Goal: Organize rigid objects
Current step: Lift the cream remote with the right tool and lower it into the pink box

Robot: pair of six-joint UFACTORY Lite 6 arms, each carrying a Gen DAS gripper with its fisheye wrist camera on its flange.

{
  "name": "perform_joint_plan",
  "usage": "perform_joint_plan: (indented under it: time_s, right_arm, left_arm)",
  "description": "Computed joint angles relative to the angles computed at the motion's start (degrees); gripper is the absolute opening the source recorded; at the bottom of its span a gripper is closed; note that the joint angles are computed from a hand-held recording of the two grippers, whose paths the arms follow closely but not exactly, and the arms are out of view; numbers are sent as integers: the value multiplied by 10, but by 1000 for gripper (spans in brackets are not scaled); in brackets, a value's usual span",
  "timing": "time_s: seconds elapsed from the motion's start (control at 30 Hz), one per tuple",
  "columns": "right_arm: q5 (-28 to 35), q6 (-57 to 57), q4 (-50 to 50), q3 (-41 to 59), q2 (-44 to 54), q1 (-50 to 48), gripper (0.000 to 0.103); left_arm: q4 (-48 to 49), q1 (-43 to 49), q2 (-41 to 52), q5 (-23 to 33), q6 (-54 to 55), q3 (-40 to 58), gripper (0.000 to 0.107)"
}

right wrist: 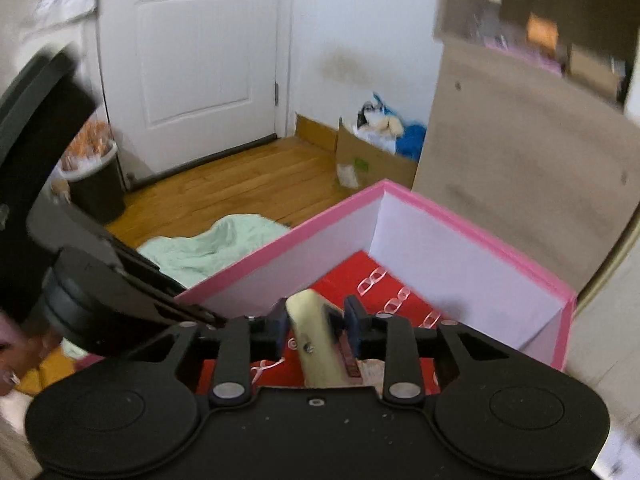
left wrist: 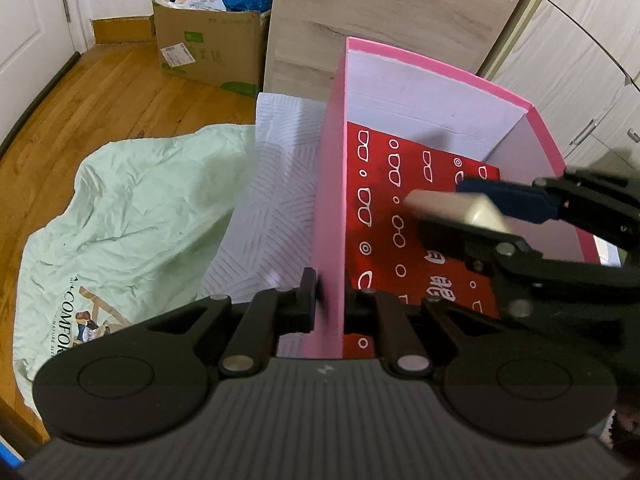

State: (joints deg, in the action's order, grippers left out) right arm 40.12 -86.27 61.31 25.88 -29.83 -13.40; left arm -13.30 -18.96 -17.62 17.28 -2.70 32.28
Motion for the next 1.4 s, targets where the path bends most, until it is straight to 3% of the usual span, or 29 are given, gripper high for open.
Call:
perform_joint_plan:
  time_s: [0.07, 0.13, 0.33, 0.5, 0.67, 0.83, 1.03, 1.23, 1.4]
  right_arm:
    - [100, 60, -25, 61, 100, -64, 56]
    - [134, 97, -47, 80, 140, -96, 62]
    - [36, 243, -146, 54, 108, -72, 64]
    - [42, 319, -177, 55, 134, -51, 67]
    - [-31, 420, -213, 55, 142, 13, 68]
    - [-24, 360, -141, 64, 175, -19, 63]
    - [-83, 294, -107, 42, 132, 39, 53]
    - [-8, 276, -60, 78, 187, 27, 51]
    - [-39, 265, -30, 68, 190, 50, 51]
  left_arm:
    - [3, -1, -2, 0, -2, -1, 9]
    - [4, -2, -3, 0, -4, -3, 9]
    - [14, -4, -4, 0, -13, -2, 9]
    - [21, -8, -7, -2, -22, -5, 9]
    - [12, -7, -9, -2, -14, -6, 9]
    - [-8, -2, -16, -1, 17, -11, 10]
    - [7, -7, -17, -5, 0, -13, 9]
    - [-31, 5, -16, -3, 39, -14, 9]
    - [-30, 6, -19, -3, 39, -17, 9]
